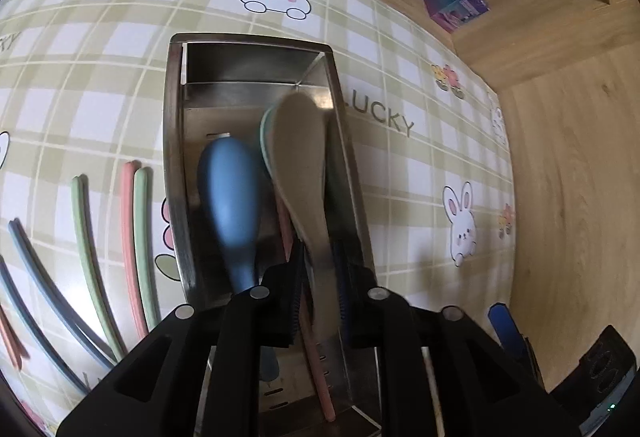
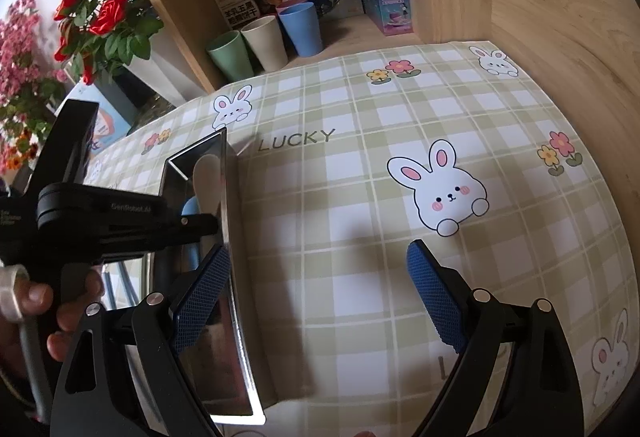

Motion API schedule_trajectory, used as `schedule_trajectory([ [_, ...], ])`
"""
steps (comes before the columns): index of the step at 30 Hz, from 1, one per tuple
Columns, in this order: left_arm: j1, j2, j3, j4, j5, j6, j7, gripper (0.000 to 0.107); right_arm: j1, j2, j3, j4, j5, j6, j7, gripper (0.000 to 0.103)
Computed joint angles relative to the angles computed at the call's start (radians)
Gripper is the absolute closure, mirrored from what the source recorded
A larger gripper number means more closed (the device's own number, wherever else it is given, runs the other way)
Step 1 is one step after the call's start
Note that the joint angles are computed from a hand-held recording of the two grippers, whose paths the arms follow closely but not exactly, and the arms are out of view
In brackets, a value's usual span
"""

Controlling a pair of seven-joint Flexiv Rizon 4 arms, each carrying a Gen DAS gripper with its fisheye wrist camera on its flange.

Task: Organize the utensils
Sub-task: 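Carry the beige spoon with the left gripper into the tray and release, then move the left gripper toward the pink spoon while the right gripper reaches a blue chopstick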

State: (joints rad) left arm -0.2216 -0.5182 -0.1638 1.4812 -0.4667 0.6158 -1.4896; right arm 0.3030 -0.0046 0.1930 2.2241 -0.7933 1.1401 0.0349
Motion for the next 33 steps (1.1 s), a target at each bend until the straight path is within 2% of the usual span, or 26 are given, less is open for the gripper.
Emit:
schedule_trajectory([
  [7, 0.051, 0.079, -0.025, 0.086, -0.122, 0.062, 0.134, 0.085, 0.018, 0.013, 0.017, -0.021, -0.019, -0.046, 0.041, 0.016],
  [14, 0.098, 0.208, -0.005, 0.221, -0.244, 0.188, 0.415, 0.085, 0.059, -0.015, 0.028, -0.070, -0.076, -0.079, 0.130, 0.016],
  [16, 0.110, 0.241, 0.012, 0.257, -0.268, 0.221, 0.484, 0.085, 0.089, -0.036, 0.038, -0.108, -0.063, -0.148, 0.131, 0.016],
  [18, 0.133, 0.265, 0.026, 0.284, -0.316, 0.205, 0.534, 0.085, 0.122, -0.056, 0.042, -0.148, -0.075, -0.230, 0.127, 0.016],
  [24, 0.163, 0.338, 0.079, 0.371, -0.402, 0.242, 0.672, 0.084, 0.167, -0.119, 0.022, -0.202, -0.082, -0.191, 0.144, 0.016],
  [28, 0.182, 0.371, 0.112, 0.430, -0.445, 0.276, 0.755, 0.079, 0.202, -0.162, 0.011, -0.240, -0.091, -0.162, 0.140, 0.016],
  [33, 0.198, 0.376, 0.141, 0.481, -0.408, 0.321, 0.772, 0.079, 0.250, -0.219, 0.004, -0.298, -0.061, -0.172, 0.079, 0.017],
])
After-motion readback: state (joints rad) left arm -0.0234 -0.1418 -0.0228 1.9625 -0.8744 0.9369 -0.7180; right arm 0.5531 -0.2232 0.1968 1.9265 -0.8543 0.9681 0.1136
